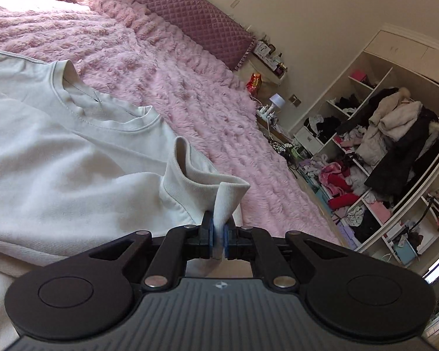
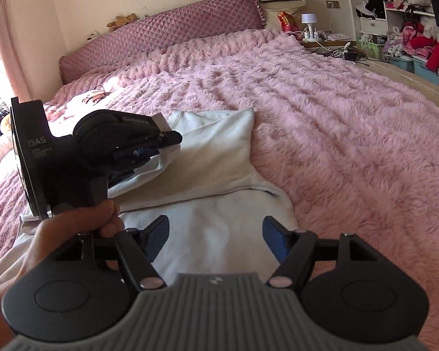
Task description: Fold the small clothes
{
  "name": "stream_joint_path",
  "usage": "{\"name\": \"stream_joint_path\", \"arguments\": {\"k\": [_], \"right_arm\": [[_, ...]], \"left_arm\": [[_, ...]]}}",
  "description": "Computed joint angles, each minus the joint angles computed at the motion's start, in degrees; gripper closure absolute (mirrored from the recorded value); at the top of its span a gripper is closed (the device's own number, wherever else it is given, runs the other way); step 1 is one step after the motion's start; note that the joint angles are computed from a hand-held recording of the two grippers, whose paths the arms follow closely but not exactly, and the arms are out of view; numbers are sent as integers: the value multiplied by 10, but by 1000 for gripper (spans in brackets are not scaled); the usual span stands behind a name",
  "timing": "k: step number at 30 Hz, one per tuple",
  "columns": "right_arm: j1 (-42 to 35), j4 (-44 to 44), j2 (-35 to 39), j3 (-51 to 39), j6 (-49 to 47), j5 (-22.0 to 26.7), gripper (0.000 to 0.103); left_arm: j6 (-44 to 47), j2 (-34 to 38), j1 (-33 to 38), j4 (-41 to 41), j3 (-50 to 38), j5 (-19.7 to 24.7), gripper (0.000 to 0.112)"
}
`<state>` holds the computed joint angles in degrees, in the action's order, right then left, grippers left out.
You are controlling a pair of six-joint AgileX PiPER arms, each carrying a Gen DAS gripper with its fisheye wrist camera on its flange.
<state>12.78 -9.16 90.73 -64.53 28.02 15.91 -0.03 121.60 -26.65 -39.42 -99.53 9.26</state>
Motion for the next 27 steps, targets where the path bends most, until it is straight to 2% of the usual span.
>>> {"name": "stream_joint_path", "arguments": {"k": [2, 3, 4, 5, 7, 10, 13, 16, 18, 20, 21, 25, 27], "right_arm": [[-4, -6, 4, -4, 10, 4, 36], [-6, -20, 6, -5, 26, 4, 36], [-7, -29, 6, -5, 37, 2, 36], [-8, -42, 7, -6, 50, 0, 36], [-10, -70, 12, -15, 79, -4, 36], [-16, -77, 29, -41, 90, -15, 36], [-15, -74, 61, -84, 76, -32, 36], [-18, 16, 115, -141, -66, -73, 34], [-21, 106, 162, -194, -180, -82, 31], [-29, 188, 213, -260, -274, -60, 31], [-32, 201, 237, -294, -288, -44, 31], [-40, 184, 329, -425, -270, 32, 31], [-48, 224, 372, -490, -291, 87, 32]], "left_arm": [[-91, 34, 2, 115, -77, 100, 86], [-136, 49, -1, 172, -119, 156, 82], [-158, 51, -5, 210, -138, 189, 80], [-177, 38, -14, 253, -134, 203, 80], [-173, -10, -21, 280, -79, 175, 79], [-55, -97, 0, 193, 21, 134, 54], [-8, -173, 30, 200, 93, 129, 52], [-32, -239, 70, 268, 155, 137, 51], [-75, -277, 103, 352, 189, 153, 51], [-95, -303, 139, 405, 214, 178, 49], [-107, -312, 154, 428, 225, 188, 49], [-125, -324, 211, 492, 251, 211, 47], [-123, -313, 227, 515, 251, 218, 47]]}}
